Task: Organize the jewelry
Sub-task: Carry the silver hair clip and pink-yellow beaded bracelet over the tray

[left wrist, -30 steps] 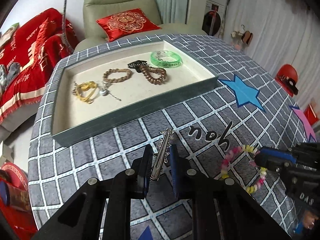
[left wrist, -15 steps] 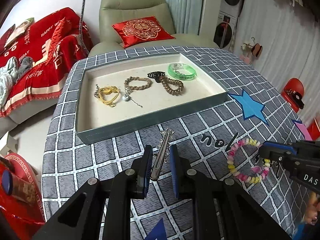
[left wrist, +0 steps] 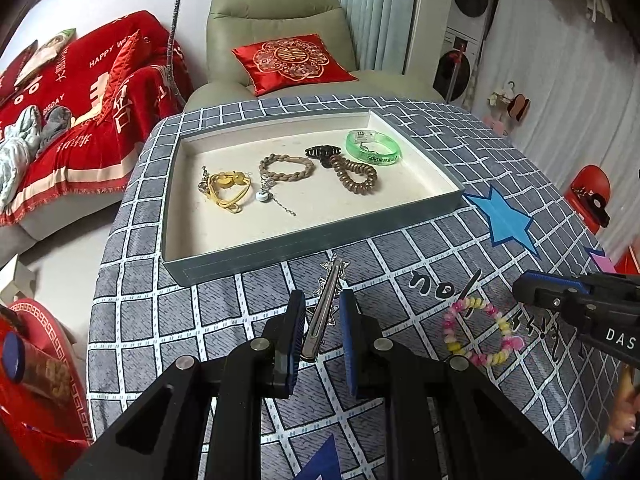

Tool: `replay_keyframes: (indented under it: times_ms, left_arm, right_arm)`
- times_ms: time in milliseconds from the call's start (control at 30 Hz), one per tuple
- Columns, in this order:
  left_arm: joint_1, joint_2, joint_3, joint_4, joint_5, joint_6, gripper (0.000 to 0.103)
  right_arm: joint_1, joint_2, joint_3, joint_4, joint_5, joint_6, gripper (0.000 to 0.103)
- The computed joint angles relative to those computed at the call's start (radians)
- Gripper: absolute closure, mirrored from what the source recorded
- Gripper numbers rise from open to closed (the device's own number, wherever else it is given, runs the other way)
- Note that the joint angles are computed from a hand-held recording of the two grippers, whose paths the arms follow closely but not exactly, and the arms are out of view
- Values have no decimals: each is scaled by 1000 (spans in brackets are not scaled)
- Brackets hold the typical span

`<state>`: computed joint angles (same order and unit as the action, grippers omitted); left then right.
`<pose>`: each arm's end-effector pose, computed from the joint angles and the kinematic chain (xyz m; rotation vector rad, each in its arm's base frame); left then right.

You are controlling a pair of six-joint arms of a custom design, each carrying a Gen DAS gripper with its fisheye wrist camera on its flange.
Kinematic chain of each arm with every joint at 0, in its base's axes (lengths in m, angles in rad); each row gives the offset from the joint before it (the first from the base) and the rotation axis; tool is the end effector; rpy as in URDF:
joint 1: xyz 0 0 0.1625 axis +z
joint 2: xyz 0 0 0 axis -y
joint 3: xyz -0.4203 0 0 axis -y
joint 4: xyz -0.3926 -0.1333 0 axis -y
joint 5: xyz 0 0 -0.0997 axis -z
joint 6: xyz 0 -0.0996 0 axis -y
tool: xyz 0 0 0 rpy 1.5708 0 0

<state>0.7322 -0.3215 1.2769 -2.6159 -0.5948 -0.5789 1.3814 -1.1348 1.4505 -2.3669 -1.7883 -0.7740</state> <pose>-0.3984 -0.6483 -0.0719 0.2443 2.2958 -0.8761 -0.0190 -0.6929 0.3814 0.7075 -2.6012 0.4486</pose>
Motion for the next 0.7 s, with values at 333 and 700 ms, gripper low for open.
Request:
replay_keyframes:
  times_ms: [333, 700]
  left_arm:
    - [5, -6, 11, 1, -4, -15, 69]
    - [5, -7, 16, 8, -8, -28, 69]
  right_arm:
    - [-4, 47, -37, 99, -92, -12, 80]
    - [5, 69, 2, -62, -179, -115, 53]
